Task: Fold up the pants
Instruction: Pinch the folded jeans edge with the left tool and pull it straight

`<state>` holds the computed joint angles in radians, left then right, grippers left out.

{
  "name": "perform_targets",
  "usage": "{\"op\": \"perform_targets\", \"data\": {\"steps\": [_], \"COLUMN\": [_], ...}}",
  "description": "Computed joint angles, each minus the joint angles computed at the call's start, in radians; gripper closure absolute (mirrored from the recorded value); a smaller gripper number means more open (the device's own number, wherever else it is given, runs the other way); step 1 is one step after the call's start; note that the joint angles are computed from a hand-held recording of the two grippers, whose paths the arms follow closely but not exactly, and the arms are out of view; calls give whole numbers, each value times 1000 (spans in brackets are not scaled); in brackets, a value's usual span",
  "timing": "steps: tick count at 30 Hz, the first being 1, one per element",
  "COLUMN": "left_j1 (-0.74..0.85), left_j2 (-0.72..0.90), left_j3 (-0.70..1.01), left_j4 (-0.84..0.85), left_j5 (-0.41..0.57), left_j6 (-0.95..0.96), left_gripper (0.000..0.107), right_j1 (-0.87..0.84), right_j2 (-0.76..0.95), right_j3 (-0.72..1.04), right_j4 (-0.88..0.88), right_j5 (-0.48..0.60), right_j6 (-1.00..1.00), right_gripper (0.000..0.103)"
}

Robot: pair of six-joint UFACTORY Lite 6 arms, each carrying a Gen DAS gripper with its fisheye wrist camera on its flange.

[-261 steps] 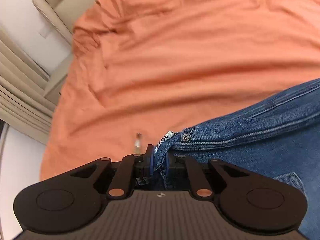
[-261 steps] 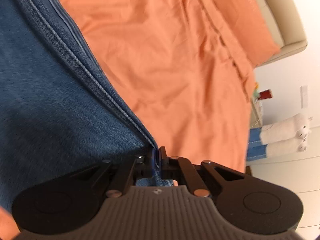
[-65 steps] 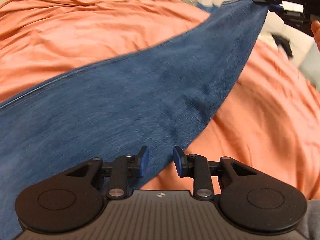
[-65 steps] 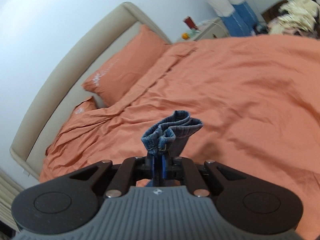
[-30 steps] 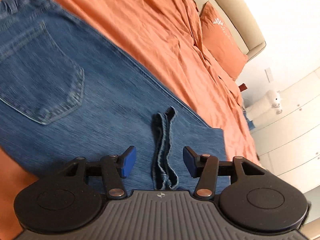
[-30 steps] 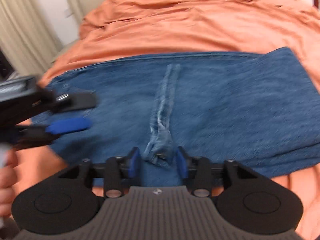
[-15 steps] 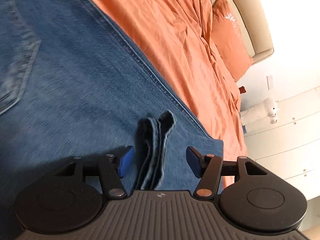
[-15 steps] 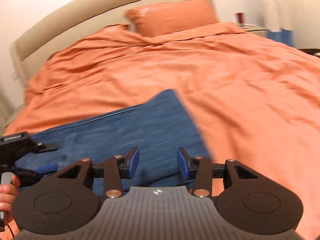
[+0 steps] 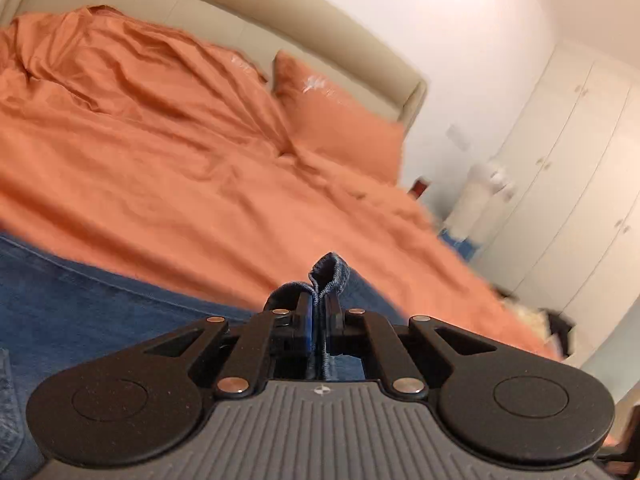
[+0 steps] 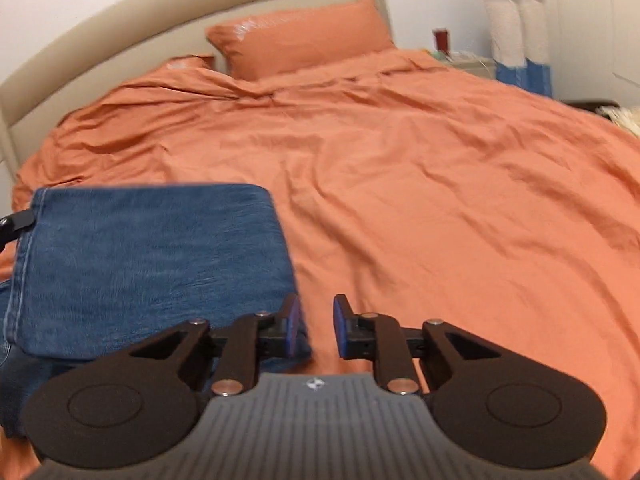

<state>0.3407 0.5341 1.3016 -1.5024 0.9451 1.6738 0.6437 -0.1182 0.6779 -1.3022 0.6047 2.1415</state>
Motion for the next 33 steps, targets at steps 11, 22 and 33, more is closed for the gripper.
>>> {"op": "perform_targets", "data": {"steps": [11, 22, 33], "left_j1": [-106, -139, -110], "left_j2": [123, 157, 122], "left_j3": [25, 70, 82], "left_j4": [85, 132, 205], "left_j5": [-324, -367, -407], "left_j6": [-45, -113, -202], "left_gripper": [101, 101, 99], "right_j1": [25, 62, -13], "right_j2": [234, 279, 246], "right_j3": [142, 177, 146], "right_j4": [55, 74, 310], "right_j5": [10, 60, -31], "right_j6": [-186, -290, -405], "right_gripper": [76, 103, 103]}}
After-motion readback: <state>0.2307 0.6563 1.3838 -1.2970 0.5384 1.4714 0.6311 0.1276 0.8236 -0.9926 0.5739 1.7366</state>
